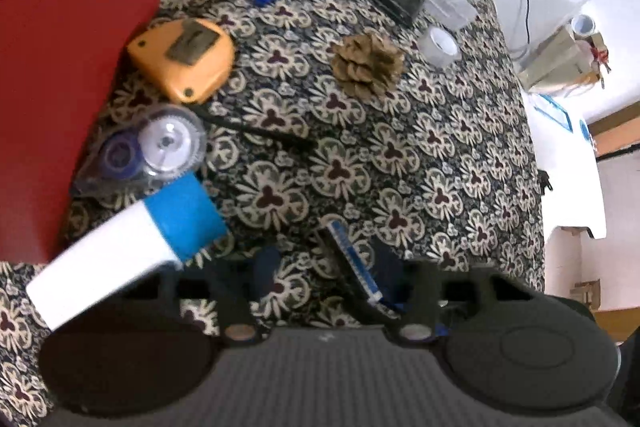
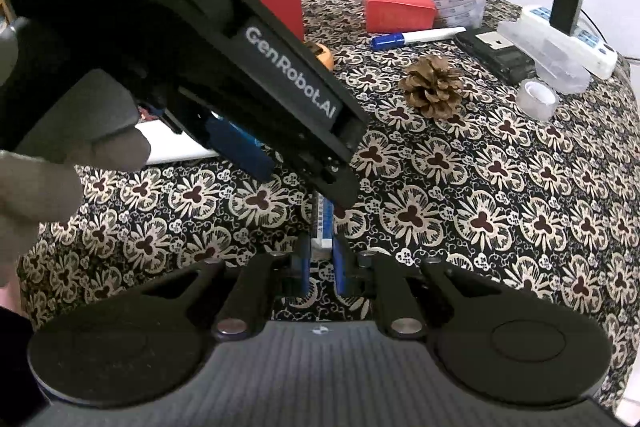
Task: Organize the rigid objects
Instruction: 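Lift the stick with the right tool and carry it over the red box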
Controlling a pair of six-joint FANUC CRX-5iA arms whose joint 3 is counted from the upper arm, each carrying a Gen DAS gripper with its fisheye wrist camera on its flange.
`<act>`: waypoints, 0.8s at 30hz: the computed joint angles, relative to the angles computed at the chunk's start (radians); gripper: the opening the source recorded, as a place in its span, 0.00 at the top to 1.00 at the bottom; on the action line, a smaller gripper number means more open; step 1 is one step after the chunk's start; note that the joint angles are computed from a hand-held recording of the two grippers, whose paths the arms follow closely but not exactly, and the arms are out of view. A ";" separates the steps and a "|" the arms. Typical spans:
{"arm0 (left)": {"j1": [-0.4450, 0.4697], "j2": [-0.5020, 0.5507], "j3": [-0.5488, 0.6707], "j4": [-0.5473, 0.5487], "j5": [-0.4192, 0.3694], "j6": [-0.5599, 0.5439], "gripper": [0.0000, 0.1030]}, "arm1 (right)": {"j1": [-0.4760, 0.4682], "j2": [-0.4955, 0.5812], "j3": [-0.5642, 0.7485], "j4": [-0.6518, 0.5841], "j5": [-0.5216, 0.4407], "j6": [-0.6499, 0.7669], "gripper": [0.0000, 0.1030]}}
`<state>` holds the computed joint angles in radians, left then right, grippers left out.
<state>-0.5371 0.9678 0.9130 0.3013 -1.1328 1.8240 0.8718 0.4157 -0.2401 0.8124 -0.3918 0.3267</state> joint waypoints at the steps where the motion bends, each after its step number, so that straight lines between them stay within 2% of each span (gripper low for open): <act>1: 0.004 0.004 -0.004 0.026 0.002 -0.009 0.71 | -0.001 -0.002 -0.008 0.025 0.002 -0.031 1.00; 2: 0.007 0.006 -0.005 0.045 0.002 -0.012 0.78 | -0.002 -0.004 -0.017 0.051 0.002 -0.063 1.00; 4: 0.010 0.004 -0.015 0.074 0.005 -0.028 0.85 | -0.003 -0.008 -0.035 0.101 0.007 -0.126 1.00; 11: 0.022 -0.075 -0.135 0.157 0.069 -0.082 0.91 | -0.009 -0.056 -0.112 0.336 0.016 -0.397 1.00; 13: 0.025 -0.114 -0.184 0.188 0.100 -0.120 0.98 | -0.015 -0.081 -0.138 0.435 0.011 -0.500 1.00; 17: 0.027 -0.196 -0.266 0.221 0.162 -0.195 0.98 | -0.008 -0.112 -0.147 0.577 -0.046 -0.597 1.00; 20: 0.041 -0.256 -0.331 0.270 0.212 -0.265 0.98 | -0.007 -0.118 -0.128 0.637 -0.071 -0.624 1.00; 24: 0.074 -0.320 -0.369 0.294 0.248 -0.336 0.98 | -0.019 -0.115 -0.085 0.746 -0.076 -0.662 1.00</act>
<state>-0.4626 0.6483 0.5438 0.5952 -0.8847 1.4879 0.8526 0.3011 -0.3247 1.5579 -0.4681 -0.3351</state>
